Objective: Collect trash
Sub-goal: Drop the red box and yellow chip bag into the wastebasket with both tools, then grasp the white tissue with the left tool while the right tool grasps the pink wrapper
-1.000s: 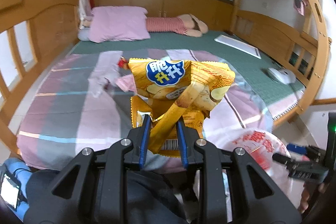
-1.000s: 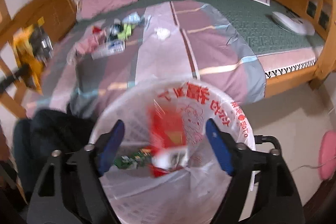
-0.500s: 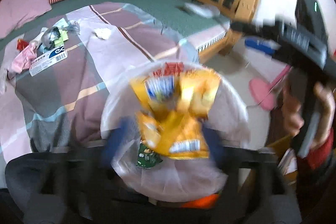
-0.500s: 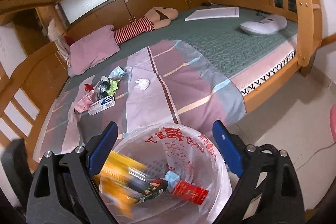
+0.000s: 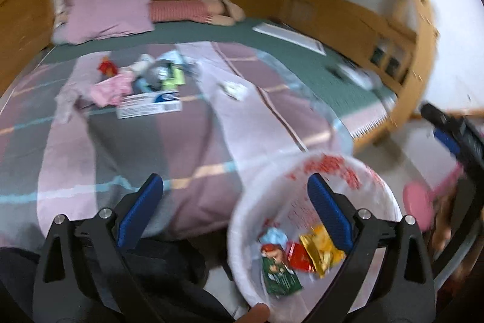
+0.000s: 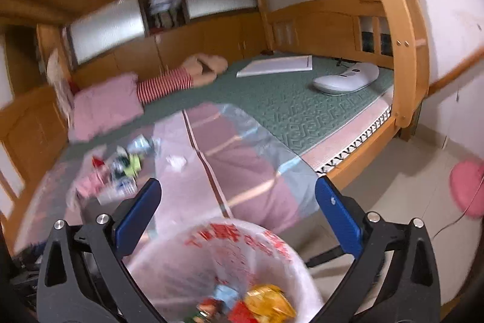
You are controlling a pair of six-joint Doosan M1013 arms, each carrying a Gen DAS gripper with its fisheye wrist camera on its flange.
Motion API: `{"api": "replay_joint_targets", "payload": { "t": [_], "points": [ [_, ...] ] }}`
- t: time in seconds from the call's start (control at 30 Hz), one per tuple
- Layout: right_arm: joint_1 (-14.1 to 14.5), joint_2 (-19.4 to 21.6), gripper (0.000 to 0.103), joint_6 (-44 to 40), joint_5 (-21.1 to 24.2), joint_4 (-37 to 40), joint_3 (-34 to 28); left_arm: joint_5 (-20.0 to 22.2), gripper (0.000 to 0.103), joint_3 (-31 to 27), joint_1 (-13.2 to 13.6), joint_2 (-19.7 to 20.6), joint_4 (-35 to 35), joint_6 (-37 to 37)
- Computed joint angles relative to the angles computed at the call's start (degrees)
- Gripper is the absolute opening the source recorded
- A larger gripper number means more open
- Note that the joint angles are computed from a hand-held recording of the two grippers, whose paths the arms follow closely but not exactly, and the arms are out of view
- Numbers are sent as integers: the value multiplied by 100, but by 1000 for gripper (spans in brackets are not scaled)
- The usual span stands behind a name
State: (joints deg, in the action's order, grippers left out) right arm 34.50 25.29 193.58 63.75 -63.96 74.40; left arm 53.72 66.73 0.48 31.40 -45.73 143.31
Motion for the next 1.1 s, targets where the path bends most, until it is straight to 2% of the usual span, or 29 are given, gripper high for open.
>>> {"api": "replay_joint_targets", "payload": {
  "t": [0.07,0.13,0.2,0.23,0.33,0.47,0.53,0.57,0.67,0.8,0.87,0.93,0.97,1.03,1.07,1.1],
  "points": [
    [-59,52,99,-97,24,243,-91,-41,96,-95,47,65,-17,-142],
    [-172,121,99,-673,-68,732,-259,108,95,-241,109,158,-63,-214],
    [-217,183,99,-986,-151,988,-399,186,83,-382,164,258,-153,-250],
    [-233,205,99,-1088,-229,1087,-444,251,81,-474,181,313,-132,-285],
    [-282,311,99,-1487,-417,1424,-654,468,80,-906,214,563,91,-637],
    [-265,545,99,-1861,-191,1550,-1043,940,80,-1671,263,991,425,-1309],
    [-264,655,99,-2000,-174,1637,-1214,1026,80,-2073,271,1198,645,-1669],
    [-272,683,99,-2063,-189,1692,-1258,956,81,-2149,272,1231,686,-1750],
    [-313,834,99,-2388,-239,2008,-1505,701,95,-2552,317,1407,421,-1716],
    [-339,990,99,-2698,-264,2213,-1784,269,99,-3005,338,1605,136,-1383],
    [-344,1097,99,-2894,-194,2279,-1980,72,99,-3312,301,1745,424,-1408],
    [-368,1273,99,-3202,-100,2419,-2306,-323,99,-3463,259,1836,865,-1583],
    [-383,1361,99,-3350,-57,2516,-2467,-582,99,-3526,260,1905,1116,-1833],
    [-445,1654,99,-3884,-9,2893,-3008,-648,99,-3771,303,2093,1379,-2350],
    [-466,1788,99,-4102,36,3019,-3247,-696,99,-3924,337,2216,1588,-2782],
    [-496,2057,99,-4488,199,3220,-3726,-799,97,-4066,342,2321,2097,-3421]
  ]
}}
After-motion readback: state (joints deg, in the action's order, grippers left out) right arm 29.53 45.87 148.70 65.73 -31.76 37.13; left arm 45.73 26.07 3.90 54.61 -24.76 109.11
